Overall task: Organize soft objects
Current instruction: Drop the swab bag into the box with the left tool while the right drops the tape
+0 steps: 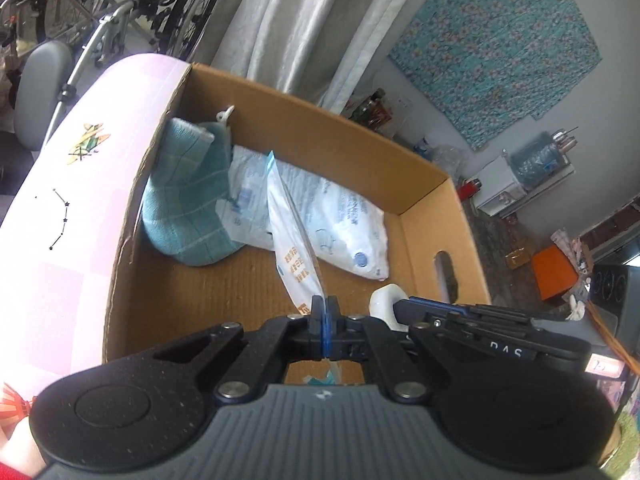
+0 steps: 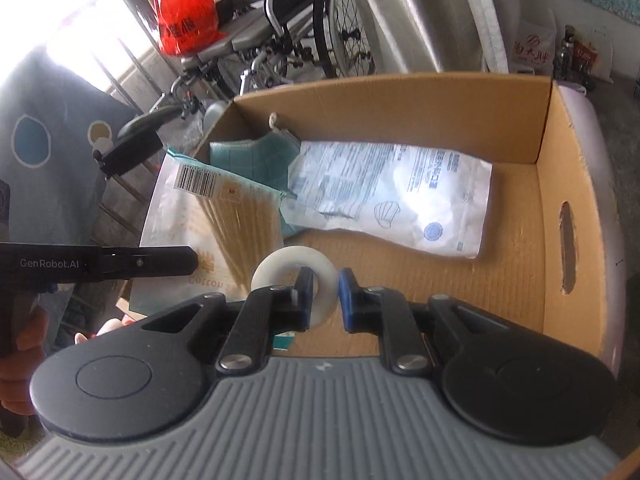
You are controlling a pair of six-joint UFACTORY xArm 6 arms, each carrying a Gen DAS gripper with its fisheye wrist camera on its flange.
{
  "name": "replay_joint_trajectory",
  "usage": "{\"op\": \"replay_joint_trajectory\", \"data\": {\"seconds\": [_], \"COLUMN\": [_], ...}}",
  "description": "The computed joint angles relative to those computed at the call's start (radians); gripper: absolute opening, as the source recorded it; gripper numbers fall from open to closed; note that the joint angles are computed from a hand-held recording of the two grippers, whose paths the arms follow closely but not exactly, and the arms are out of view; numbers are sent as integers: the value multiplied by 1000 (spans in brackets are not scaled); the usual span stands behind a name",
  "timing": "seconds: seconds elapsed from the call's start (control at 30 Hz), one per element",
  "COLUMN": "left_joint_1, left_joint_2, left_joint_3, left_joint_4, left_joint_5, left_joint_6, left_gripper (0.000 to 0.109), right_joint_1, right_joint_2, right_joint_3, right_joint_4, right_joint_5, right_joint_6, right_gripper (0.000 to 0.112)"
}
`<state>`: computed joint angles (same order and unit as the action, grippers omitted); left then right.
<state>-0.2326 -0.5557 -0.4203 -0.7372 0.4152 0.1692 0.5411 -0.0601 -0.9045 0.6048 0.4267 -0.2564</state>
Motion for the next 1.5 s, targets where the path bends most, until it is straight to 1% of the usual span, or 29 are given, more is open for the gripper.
{"op": "replay_joint_trajectory", "data": {"seconds": [0.03,0.1,0.2,0.3,0.4,0.47,0.63,0.7,0.83,0.93,1.0,1.03,1.07,1.17,1.23,1.33,1.5], "left_joint_1": [16,32,58,71,86,87,85,81,76,68,61,57,55,57,61,60,24], "left_joint_2": [31,52,74,81,65,32,-50,-69,-53,-22,-15,-15,-13,-18,-48,-119,-305], "left_joint_3": [-13,-22,-44,-54,-53,-38,8,14,2,-8,-4,0,2,4,12,34,68], "left_joint_4": [18,116,220,321,371,449,624,649,586,593,583,571,568,615,616,623,676], "left_joint_5": [14,40,93,105,123,123,71,64,69,71,66,61,56,57,66,86,173], "left_joint_6": [1,-52,-99,-144,-173,-228,-334,-343,-300,-312,-307,-300,-299,-355,-376,-407,-494], "left_gripper": [0,1,1,3,14,26,38,39,41,41,46,50,52,52,54,58,65], "right_joint_1": [-3,-7,-7,-7,-3,1,19,28,39,48,50,50,50,44,35,16,-21], "right_joint_2": [44,118,200,263,313,340,390,405,430,447,451,449,450,414,365,266,38], "right_joint_3": [-39,-108,-194,-271,-329,-359,-408,-424,-450,-467,-473,-472,-472,-436,-389,-301,-123], "right_joint_4": [-22,-52,-100,-123,-142,-145,-154,-172,-189,-217,-212,-214,-216,-203,-175,-102,10], "right_joint_5": [36,98,177,243,291,313,339,339,346,344,345,343,341,309,278,247,212], "right_joint_6": [18,36,64,83,102,112,133,147,172,199,203,209,211,200,179,134,67], "right_gripper": [13,13,13,13,13,13,13,13,14,15,15,15,16,19,20,22,27]}}
